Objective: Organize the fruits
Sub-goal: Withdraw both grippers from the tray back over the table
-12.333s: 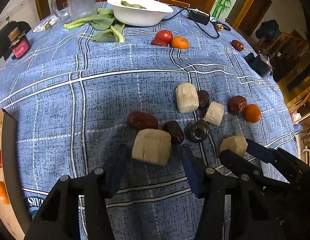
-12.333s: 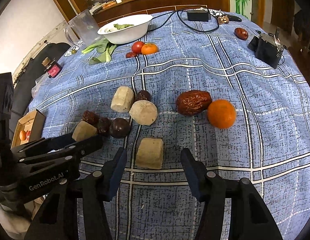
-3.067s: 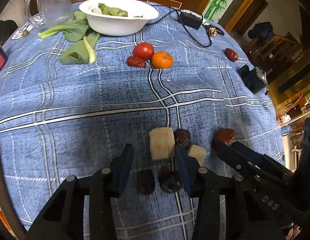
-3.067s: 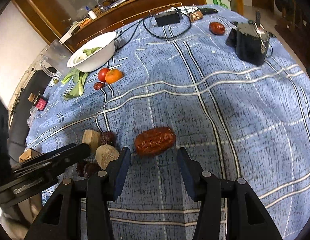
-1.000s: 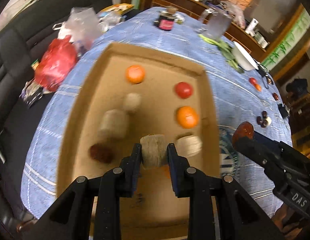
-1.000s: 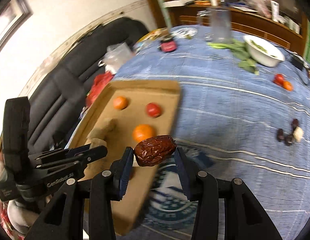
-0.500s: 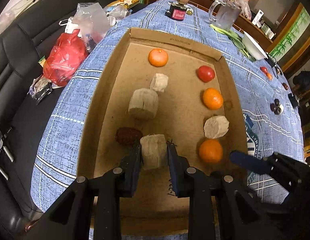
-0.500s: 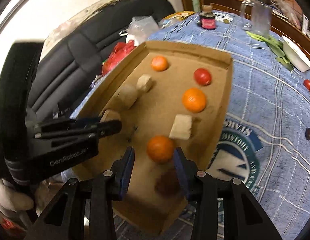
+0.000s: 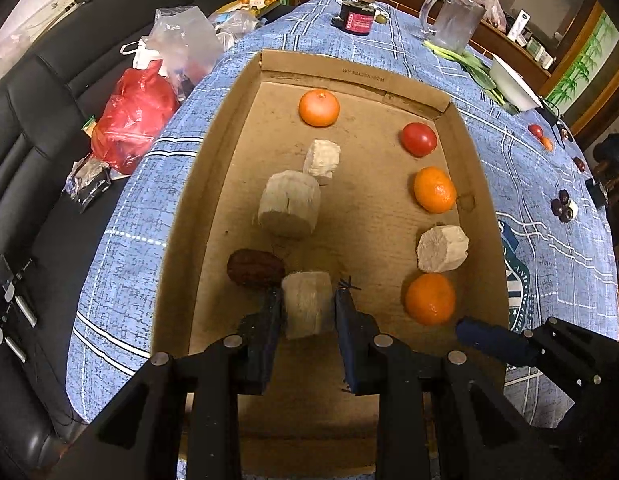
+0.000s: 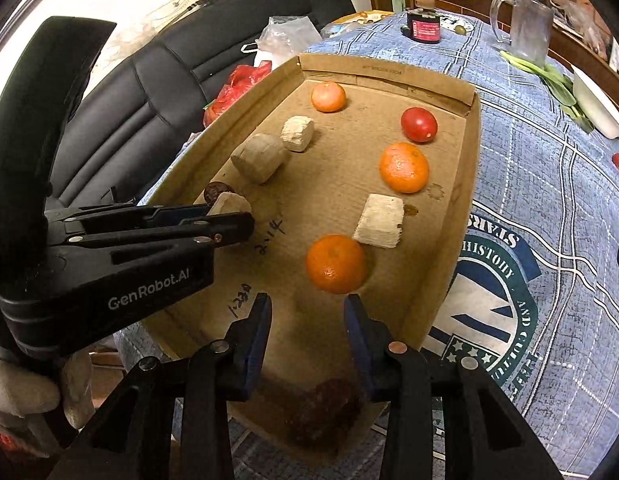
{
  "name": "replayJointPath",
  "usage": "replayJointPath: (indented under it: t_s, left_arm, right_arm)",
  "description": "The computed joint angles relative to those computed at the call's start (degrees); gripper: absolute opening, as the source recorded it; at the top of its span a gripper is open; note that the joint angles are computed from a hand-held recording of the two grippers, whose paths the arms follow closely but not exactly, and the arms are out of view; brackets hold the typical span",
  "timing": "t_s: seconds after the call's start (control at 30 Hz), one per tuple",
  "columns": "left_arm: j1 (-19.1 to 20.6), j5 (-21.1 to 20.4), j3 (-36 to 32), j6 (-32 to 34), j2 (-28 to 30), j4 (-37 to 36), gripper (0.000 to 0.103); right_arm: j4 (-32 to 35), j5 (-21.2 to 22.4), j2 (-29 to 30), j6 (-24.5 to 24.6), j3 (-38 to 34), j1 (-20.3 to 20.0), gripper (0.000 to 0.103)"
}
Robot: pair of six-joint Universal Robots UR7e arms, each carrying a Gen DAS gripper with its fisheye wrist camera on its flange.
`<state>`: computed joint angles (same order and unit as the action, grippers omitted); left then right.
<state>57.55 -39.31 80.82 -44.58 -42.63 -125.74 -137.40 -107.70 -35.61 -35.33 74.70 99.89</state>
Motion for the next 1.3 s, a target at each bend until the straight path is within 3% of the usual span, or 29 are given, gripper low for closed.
replayJointPath:
  t_s: [0.1, 0.3, 0.6, 0.87, 1.2, 1.3]
  left_arm:
    - [-0.4, 1.1, -0.2, -0.5, 0.0, 0.5, 0.041]
    - [-1.7, 4.5, -1.7, -1.5, 0.6, 3.4, 0.051]
    - [-4.6, 11.6, -5.3, -2.2, 2.8, 9.5, 0.059]
    - [-6.5, 15.6, -9.6, -1.6, 5.8, 12.7, 0.060]
    - [-8.0, 15.2, -16.0, 4.0, 11.4, 10.8, 0.062]
    - [-8.0, 13.3, -18.2, 5.6, 13.4, 9.7, 0.066]
  right_arm:
    - [-0.4, 0.1, -0.3, 0.4, 0.3, -0.1, 0.042]
    - [-1.5, 0.4, -0.9, 1.7, 0.1, -0.4, 0.041]
    - [-3.4, 0.8, -2.7, 2.7, 1.2, -1.2, 0.042]
    - [-5.3, 1.8, -5.3, 3.4, 2.6, -2.5, 0.042]
    - [-7.1, 2.3, -8.7, 4.0, 3.9, -4.9, 0.042]
    - [-7.5, 2.0, -9.5, 4.4, 4.3, -5.8, 0.048]
